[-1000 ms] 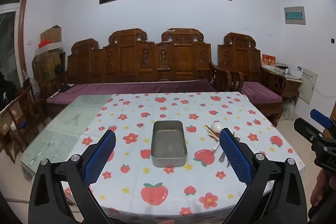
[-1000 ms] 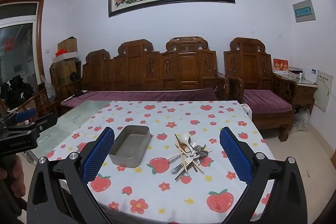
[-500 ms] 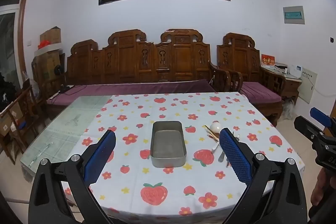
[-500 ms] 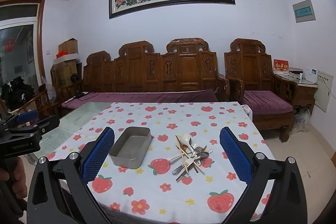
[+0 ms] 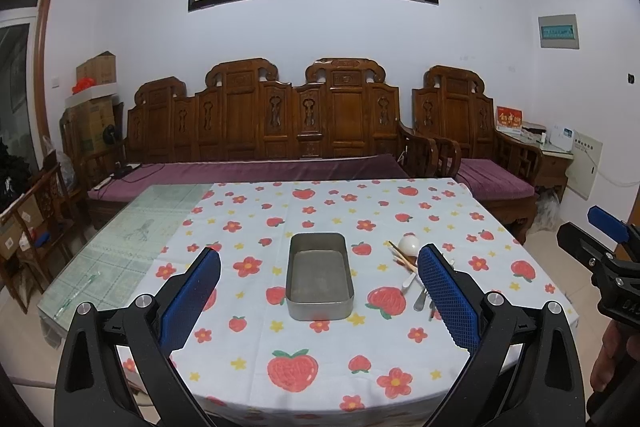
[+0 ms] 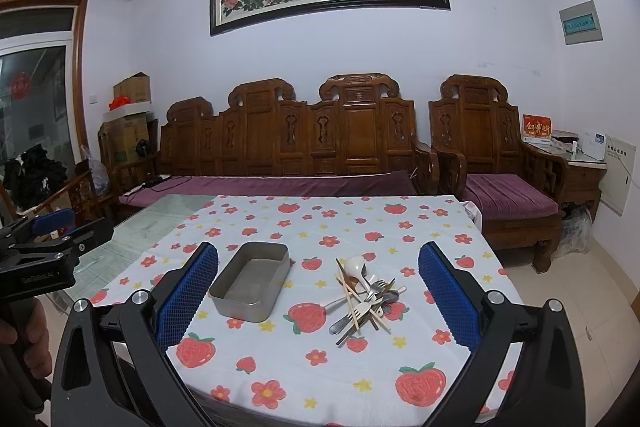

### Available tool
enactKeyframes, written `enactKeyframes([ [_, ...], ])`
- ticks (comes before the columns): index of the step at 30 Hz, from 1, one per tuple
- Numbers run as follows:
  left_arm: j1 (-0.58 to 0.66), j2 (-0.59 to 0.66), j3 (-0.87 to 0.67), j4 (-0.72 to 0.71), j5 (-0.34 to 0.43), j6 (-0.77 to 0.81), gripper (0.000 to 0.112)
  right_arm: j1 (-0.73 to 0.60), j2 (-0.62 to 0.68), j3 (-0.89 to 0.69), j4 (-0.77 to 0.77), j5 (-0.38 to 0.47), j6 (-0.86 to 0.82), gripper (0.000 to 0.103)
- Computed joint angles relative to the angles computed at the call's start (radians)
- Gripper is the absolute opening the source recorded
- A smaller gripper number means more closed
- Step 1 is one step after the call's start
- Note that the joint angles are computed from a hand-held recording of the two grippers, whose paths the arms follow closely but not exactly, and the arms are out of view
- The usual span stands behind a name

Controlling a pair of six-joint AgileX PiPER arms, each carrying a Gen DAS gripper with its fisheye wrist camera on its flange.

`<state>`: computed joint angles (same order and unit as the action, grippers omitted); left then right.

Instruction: Organize utensils

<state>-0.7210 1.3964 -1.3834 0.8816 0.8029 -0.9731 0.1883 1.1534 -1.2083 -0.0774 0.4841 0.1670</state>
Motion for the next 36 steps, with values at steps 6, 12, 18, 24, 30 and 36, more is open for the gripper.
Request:
enactKeyframes([
  [6,0.000,-0.001,0.002,0.003,-0.002,-0.004,0.095,-0.014,-0.005,0.019,0.027,-0.018,-0.025,0.101],
  [12,-0.005,-0.006,0.001,0.004,0.004,-0.002,0.095,-0.026,-0.005,0.045,0.052,-0.045,-0.054,0.101],
  [18,-0.006,-0.007,0.003,0.007,0.003,-0.006,0.095,-0.025,-0.007,0.042,0.053,-0.042,-0.054,0.101],
  [24,-0.013,0.011,-0.057,-0.011,0.030,0.027,0.095,0.003,0.002,-0.016,0.000,0.006,0.001,0.101],
  [30,-0.015,0.013,-0.062,-0.015,0.036,0.031,0.095,0.007,0.001,-0.019,-0.008,0.009,0.009,0.101],
  [36,-0.016,0.012,-0.060,-0.012,0.036,0.027,0.095,0.005,-0.001,-0.012,-0.004,0.004,0.005,0.101],
])
